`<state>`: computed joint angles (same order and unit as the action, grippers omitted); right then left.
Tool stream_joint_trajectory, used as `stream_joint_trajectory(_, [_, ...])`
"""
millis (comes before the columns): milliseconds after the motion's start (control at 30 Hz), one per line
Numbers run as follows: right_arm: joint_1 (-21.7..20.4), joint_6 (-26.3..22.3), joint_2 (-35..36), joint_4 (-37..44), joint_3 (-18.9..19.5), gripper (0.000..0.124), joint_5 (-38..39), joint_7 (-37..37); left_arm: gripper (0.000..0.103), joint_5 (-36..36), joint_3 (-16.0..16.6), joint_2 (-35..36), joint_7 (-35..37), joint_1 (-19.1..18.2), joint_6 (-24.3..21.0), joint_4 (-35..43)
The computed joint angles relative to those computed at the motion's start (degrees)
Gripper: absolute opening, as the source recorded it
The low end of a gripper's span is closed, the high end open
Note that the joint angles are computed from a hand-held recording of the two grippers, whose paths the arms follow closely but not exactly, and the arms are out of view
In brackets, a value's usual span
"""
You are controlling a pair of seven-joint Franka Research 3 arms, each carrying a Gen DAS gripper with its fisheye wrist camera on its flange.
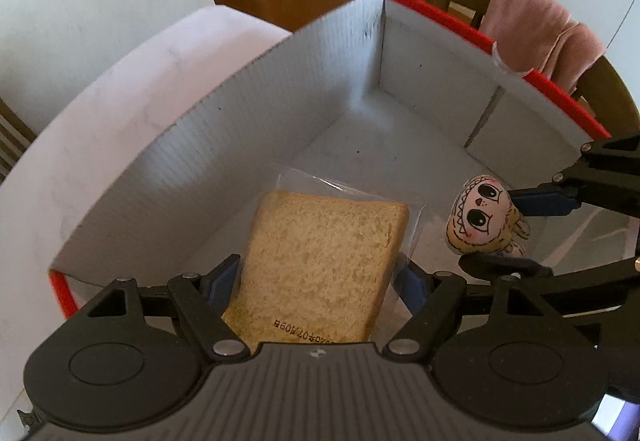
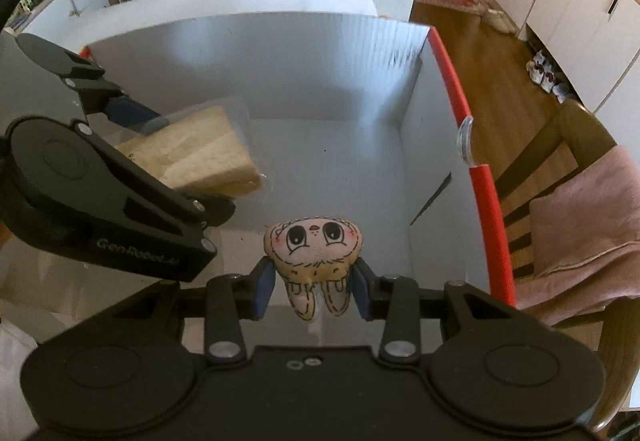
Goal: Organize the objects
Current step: 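Carry the bread and bunny with both tools over the red shoebox, then open the left tool to drop the bread while the right tool releases the bunny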
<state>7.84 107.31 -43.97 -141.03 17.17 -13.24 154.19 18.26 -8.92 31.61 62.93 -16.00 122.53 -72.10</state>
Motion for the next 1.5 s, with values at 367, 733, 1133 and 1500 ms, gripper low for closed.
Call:
stream_joint_trajectory(367, [0.23,-0.98,1.66,0.96,-0.93,0.040,2.31,0.86,0.080,-1.46,0.18,5.20,3.63,-0.29,-8.19,6.95])
stream_joint_trajectory(733, [0.49,-1.14,0.93,0.69,-1.33,0.058,1.41,-0.64,0.082,-1.97,-0.11,2.48,4.47,0.63,-5.36,1.59])
stream_joint_trajectory(1133, [0.07,-1.38,-3.02,2.01,1.27,0.061,0.54,0.26,0.084,-4.79,-1.61,-7.88,3.37,3.51,5.36,-12.64])
stream_joint_trajectory(1500, [-0.40,-1.61,-3.26,6.96,5.30,0.061,-2.46,2.42,0.084,-6.76,-2.00,-20.34,2.02,5.75,13.97,-25.21])
